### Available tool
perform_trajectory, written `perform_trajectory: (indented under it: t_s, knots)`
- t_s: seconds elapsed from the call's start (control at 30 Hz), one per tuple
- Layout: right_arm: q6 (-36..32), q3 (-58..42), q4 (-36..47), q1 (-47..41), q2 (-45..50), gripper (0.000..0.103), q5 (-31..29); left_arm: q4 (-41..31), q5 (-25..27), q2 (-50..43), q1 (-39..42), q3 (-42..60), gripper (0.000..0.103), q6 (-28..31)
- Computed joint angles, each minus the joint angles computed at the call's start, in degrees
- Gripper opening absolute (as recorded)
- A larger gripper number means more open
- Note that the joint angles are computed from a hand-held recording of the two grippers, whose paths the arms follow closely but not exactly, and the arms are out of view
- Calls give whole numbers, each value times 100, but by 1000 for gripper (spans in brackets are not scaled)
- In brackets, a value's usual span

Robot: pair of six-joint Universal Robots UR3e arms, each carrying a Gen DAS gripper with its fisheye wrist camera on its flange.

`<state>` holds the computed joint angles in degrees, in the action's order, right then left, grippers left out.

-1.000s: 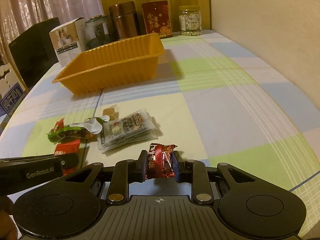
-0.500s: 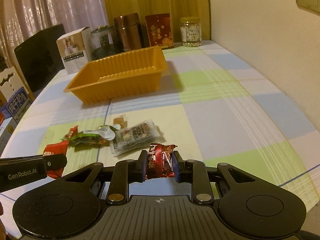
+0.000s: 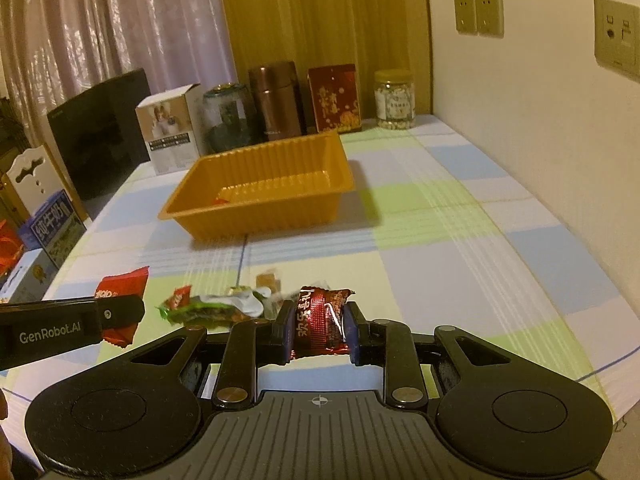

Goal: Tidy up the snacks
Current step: 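Carry both red snacks into the orange tray and open both grippers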

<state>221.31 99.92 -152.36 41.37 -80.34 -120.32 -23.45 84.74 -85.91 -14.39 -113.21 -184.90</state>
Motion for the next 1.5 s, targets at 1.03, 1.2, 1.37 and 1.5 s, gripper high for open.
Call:
perform_trajectory:
  t_s: [1.03, 1.2, 1.37, 1.5]
  knots:
    - [-1359, -2332, -70, -1813, 1633, 26, 1829, -536, -427, -2569, 631, 3301, 22, 570]
    - [-1577, -3442, 300, -2120, 2340, 26, 2165, -999, -591, -3515, 720, 4667, 22, 638]
    - [-1552, -4476, 742, -2447, 2944, 26, 2638, -1607, -826, -4461, 773, 6166, 22, 756]
    - [-1532, -5317, 1128, -2605, 3411, 26, 2814, -2257, -898, -5277, 792, 7535, 22, 721]
